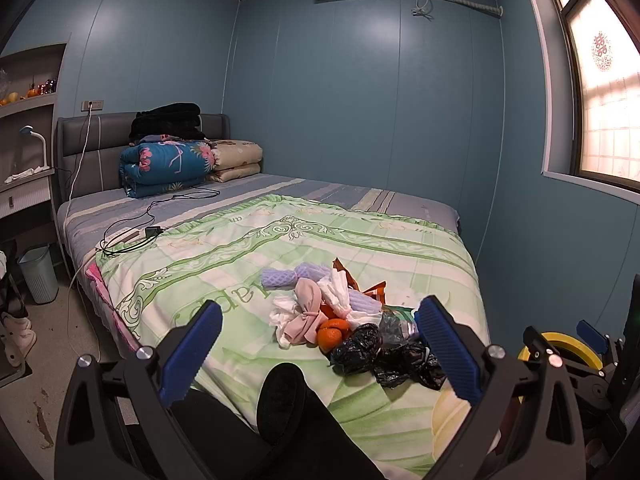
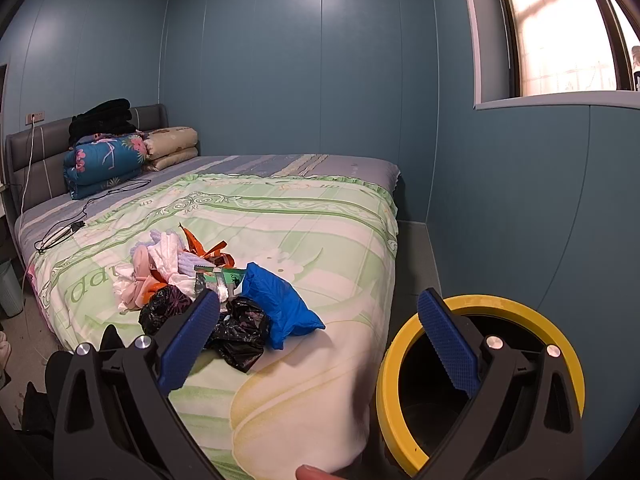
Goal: Collect trash
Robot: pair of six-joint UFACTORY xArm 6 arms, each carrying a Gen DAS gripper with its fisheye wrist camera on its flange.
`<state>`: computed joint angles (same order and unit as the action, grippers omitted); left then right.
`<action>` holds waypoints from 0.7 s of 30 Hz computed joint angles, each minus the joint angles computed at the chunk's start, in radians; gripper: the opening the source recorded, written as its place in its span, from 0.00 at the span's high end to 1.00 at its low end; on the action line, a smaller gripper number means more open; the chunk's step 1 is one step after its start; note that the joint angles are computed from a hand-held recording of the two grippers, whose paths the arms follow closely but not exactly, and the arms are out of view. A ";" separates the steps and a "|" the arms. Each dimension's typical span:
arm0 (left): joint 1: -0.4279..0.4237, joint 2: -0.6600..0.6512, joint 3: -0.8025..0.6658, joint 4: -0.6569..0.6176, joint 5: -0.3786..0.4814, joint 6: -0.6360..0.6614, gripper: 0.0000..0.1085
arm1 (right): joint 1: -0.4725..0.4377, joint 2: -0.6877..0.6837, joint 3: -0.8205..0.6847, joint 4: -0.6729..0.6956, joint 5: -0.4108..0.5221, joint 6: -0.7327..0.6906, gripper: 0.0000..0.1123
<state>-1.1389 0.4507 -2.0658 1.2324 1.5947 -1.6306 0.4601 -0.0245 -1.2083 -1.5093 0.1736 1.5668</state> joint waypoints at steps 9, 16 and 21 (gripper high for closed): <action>0.000 0.001 -0.003 -0.001 0.000 0.004 0.12 | 0.000 0.002 0.000 -0.004 0.000 0.003 0.16; 0.000 -0.002 0.002 -0.001 0.000 0.003 0.12 | 0.000 0.003 0.001 -0.005 0.001 0.007 0.16; 0.000 0.002 -0.004 -0.001 0.000 0.007 0.12 | -0.001 0.004 0.000 0.005 -0.001 -0.004 0.16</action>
